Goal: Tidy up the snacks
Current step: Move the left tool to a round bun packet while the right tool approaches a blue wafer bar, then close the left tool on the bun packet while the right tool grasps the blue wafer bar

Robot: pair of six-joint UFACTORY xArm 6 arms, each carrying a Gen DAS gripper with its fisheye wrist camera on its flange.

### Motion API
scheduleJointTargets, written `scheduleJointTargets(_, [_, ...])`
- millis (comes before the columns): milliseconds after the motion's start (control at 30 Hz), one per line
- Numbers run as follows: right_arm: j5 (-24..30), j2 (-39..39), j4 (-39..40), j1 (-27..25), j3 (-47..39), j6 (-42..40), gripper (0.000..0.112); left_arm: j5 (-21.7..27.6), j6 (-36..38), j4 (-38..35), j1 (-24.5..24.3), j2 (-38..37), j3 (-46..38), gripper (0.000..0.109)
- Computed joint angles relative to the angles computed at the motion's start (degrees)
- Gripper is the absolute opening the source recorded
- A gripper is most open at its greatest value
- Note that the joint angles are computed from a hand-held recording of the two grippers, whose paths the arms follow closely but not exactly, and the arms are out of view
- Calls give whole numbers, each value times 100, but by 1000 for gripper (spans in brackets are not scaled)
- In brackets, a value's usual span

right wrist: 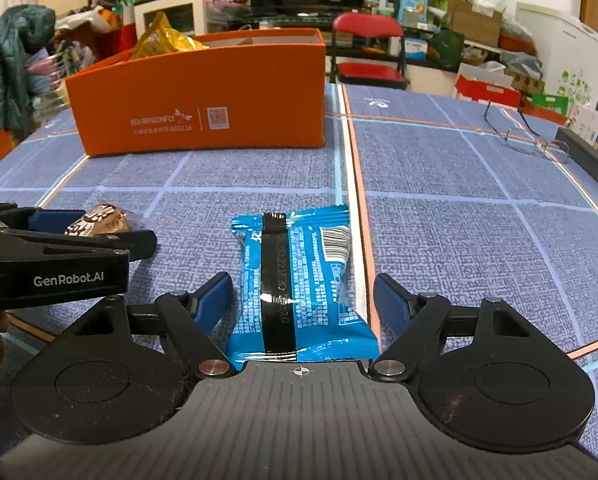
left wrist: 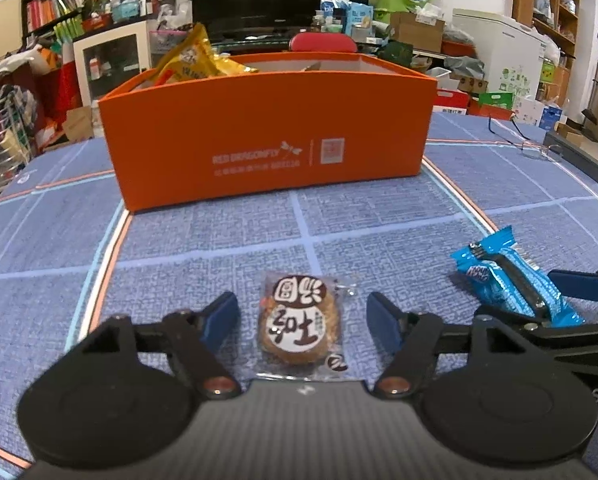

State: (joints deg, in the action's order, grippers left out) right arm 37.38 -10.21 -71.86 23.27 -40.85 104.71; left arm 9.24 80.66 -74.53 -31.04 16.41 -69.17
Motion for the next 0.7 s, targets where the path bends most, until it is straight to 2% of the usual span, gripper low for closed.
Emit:
scheduleJointTargets(67, [-40,9,-22,-8,-12,-26,58,29,-47,46,1,-1,-3,63])
scheduleJointTargets(100, [-64,12,-28,-14,-23,-60,45,40,-82,93,0,-12,6,60])
scheduleJointTargets(133, [-94,17,-13,-25,-44,-129,37,54,-171,189,-4,-25,17,53])
scheduleJointTargets(200, [-127,39,83,-41,-84,-190,36,17,-433,428,-23,-60,59,38])
scheduleJointTargets(267, [-227,24,48,-79,-70,-123,34,54,-744,673,-14,-98,98,34])
scheduleJointTargets(500, [-342,-12,-83,-109,-40,-72,27,328,-1064,831,91,-199,147,33])
scheduleJointTargets(700, [-363,-47,-279,-80,-41,-16,27,172,-881,595,69,-286,181,33])
